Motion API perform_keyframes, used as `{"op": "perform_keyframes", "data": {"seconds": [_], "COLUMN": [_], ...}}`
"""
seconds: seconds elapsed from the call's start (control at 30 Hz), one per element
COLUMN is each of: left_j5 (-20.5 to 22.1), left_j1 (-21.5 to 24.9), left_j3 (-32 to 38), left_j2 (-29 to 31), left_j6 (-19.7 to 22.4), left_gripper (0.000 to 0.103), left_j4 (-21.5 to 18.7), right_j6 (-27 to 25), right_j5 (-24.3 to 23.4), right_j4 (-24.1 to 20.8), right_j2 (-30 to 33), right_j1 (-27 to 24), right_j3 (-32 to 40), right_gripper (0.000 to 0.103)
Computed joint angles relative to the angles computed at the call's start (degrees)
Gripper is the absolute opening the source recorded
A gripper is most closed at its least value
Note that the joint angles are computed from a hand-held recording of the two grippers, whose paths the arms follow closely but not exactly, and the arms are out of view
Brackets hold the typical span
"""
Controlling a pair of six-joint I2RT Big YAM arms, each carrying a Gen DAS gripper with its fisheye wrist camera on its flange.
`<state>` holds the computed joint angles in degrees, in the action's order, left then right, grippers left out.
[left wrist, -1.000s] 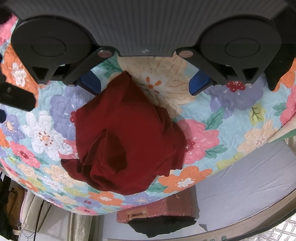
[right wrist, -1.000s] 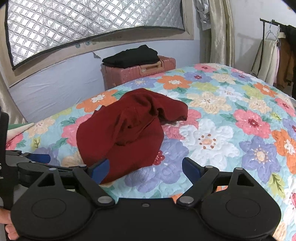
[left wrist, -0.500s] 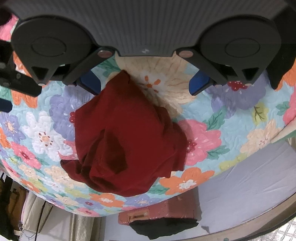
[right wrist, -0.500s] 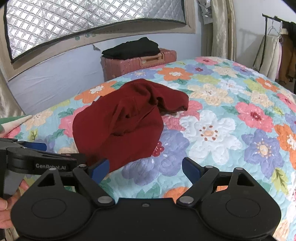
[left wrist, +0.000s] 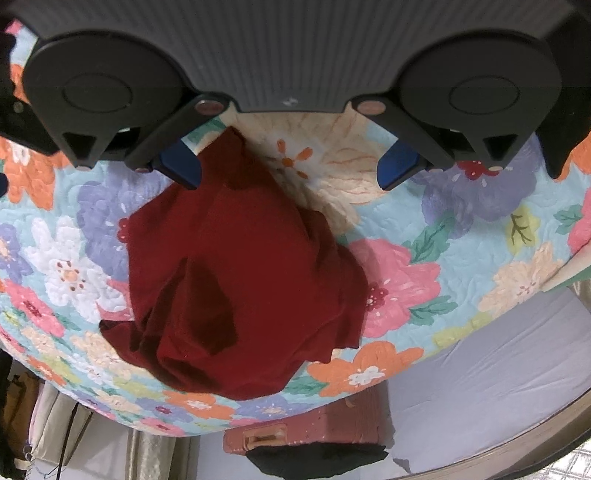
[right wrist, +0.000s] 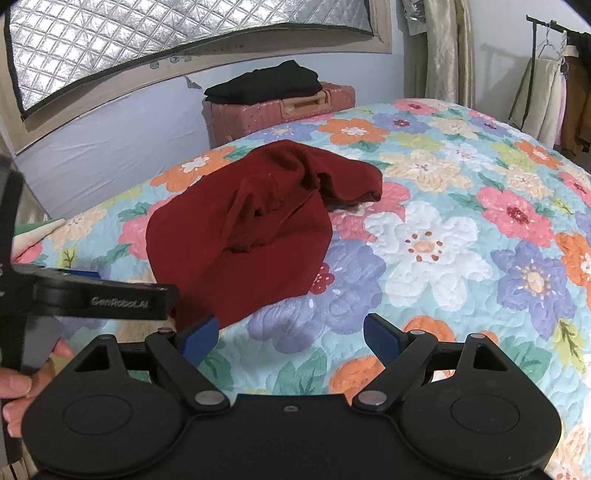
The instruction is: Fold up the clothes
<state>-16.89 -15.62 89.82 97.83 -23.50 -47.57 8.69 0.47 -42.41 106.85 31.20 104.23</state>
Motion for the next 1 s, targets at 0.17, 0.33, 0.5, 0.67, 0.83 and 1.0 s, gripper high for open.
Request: {"op": "perform_keyframes", "data": {"seconds": [0.17,0.33,0.5,0.67,0.83,1.0], "left_j5": [-0.7,4.5,10.0,14.4,12.9,17.3], "left_j1": [0.8,3.3,6.4,8.2,7.6,9.9], "left_j3": [0.1,-1.6,-2.7,-5.0,-6.2,-7.5], "left_j2": [1.4,1.7,2.7,3.1,4.3,5.2], "left_j6": [0.9,-2.1,-6.6,-10.9,-9.4,-12.7], "left_gripper": [0.103,0.099,0.086,0.082,0.083,0.076], "left_j4": [3.7,9.7,11.4,16.9,22.6,28.3], "right_j6": [0.3,0.6,2.6,8.8,23.6,21.4], "right_j5": [-2.4,-8.9,-14.1,-16.9,-24.7,-29.2], "right_j4": [1.7,4.4,1.8,-3.8,-3.5,1.2], "right_j2": [0.8,4.5,13.0,24.9,32.4,36.2], "right_j1": [-0.9,-2.5,-4.1,-5.5,-7.0,-5.8], "right_j3": [0.0,4.0,15.7,32.7,39.6,42.6], "right_gripper": [0.089,0.089,0.089,0.093,0.093,0.094]}}
